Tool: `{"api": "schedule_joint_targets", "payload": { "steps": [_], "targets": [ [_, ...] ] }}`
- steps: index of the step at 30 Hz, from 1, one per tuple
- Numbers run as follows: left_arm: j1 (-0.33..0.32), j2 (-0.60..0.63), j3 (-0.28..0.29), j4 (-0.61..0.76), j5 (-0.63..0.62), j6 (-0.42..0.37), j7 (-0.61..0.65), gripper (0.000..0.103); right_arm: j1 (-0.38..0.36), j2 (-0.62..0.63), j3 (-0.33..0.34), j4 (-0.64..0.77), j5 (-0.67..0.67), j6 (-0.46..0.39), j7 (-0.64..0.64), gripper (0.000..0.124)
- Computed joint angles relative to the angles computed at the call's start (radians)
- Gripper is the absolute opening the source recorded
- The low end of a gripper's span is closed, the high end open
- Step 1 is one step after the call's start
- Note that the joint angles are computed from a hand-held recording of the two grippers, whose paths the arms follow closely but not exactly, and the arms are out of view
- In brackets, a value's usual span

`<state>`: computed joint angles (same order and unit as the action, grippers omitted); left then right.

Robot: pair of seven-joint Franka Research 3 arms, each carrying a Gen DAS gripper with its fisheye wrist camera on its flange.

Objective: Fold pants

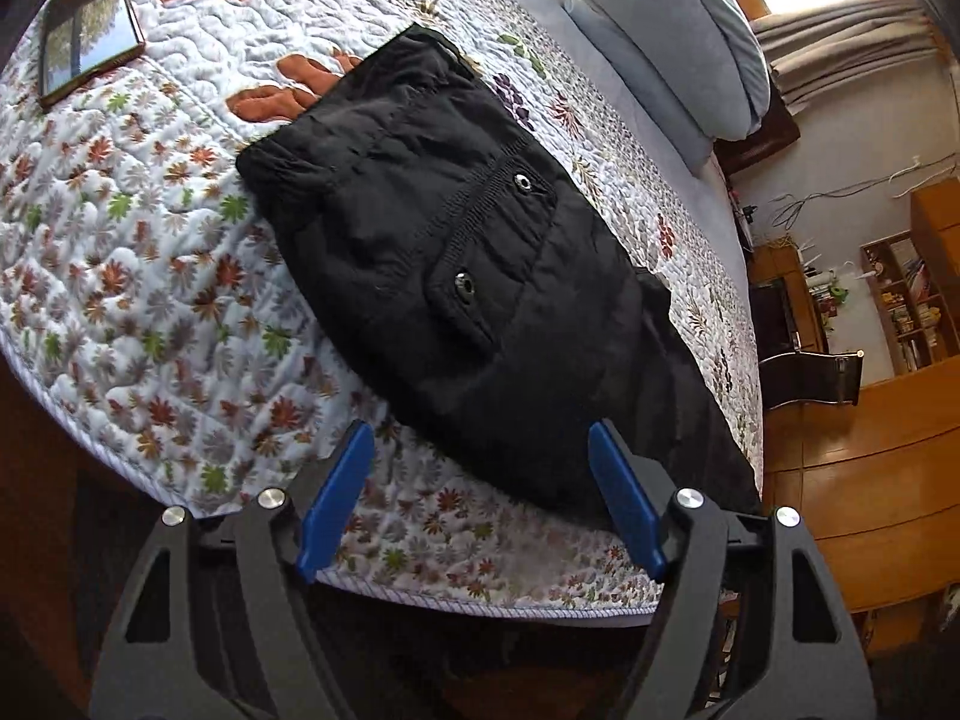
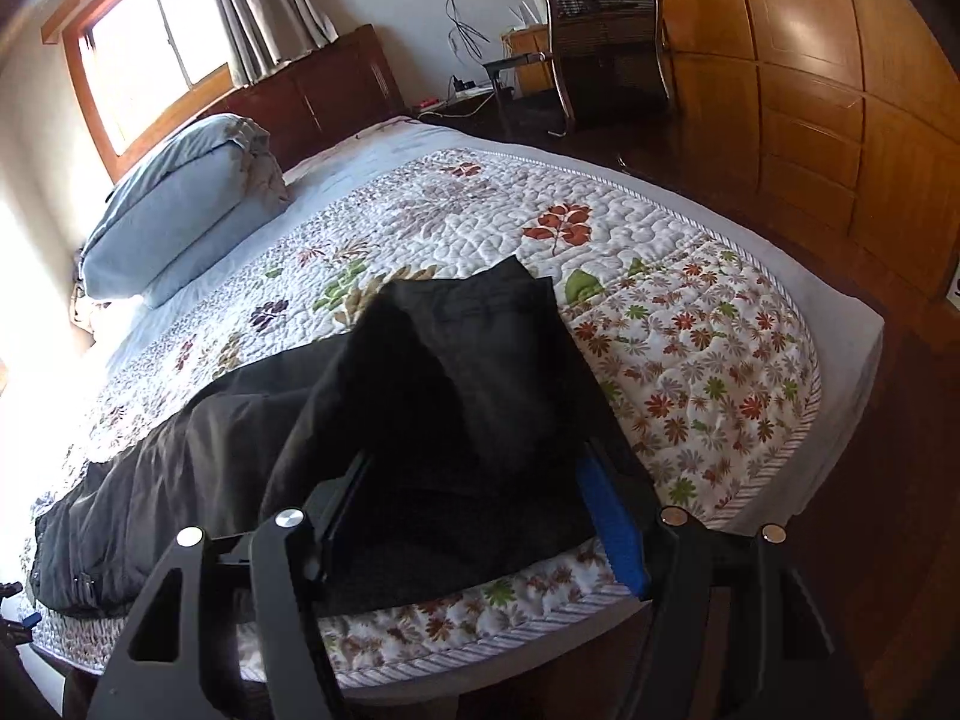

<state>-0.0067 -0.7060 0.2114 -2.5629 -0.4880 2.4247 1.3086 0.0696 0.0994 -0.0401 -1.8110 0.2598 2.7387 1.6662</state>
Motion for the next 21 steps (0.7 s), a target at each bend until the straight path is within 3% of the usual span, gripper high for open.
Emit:
{"api": "schedule_joint_targets", "payload": {
  "steps": [2,4,5,7,11,13,16,21],
  "targets": [
    [-0.031,0.032,0.009,0.0,-0.048,0.059,0.014,0.063,0.006,-0.02,0.015,-0.013,0.047,0.02,-0.023,0.068],
    [-0.033,0.055,-0.001,0.001,-0.066,0.106,0.003,0.04,0.015,-0.038,0.033,-0.018,0.108,0.035,-0.073,0.068],
    [-0.037,0.067,0.003,0.005,-0.075,0.118,0.001,0.034,0.023,-0.044,0.038,-0.016,0.115,0.037,-0.089,0.068],
    [-0.037,0.073,-0.001,0.004,-0.091,0.152,-0.011,0.009,0.042,-0.054,0.051,-0.009,0.143,0.042,-0.131,0.068],
    [-0.097,0.057,0.011,0.006,-0.133,0.296,0.061,0.006,0.075,-0.042,0.097,0.042,0.429,-0.017,-0.352,0.073],
    [-0.082,0.056,-0.024,0.013,-0.08,0.334,0.043,0.005,0.095,-0.021,0.12,0.076,0.577,-0.073,-0.447,0.073],
    [-0.026,0.078,-0.06,0.028,0.024,0.246,-0.057,0.006,0.126,0.03,0.149,0.121,0.714,-0.187,-0.476,0.073],
    [0.016,0.042,-0.059,-0.032,0.099,0.178,-0.141,0.005,0.17,0.141,0.173,0.183,0.722,-0.301,-0.317,0.071]
  ]
}}
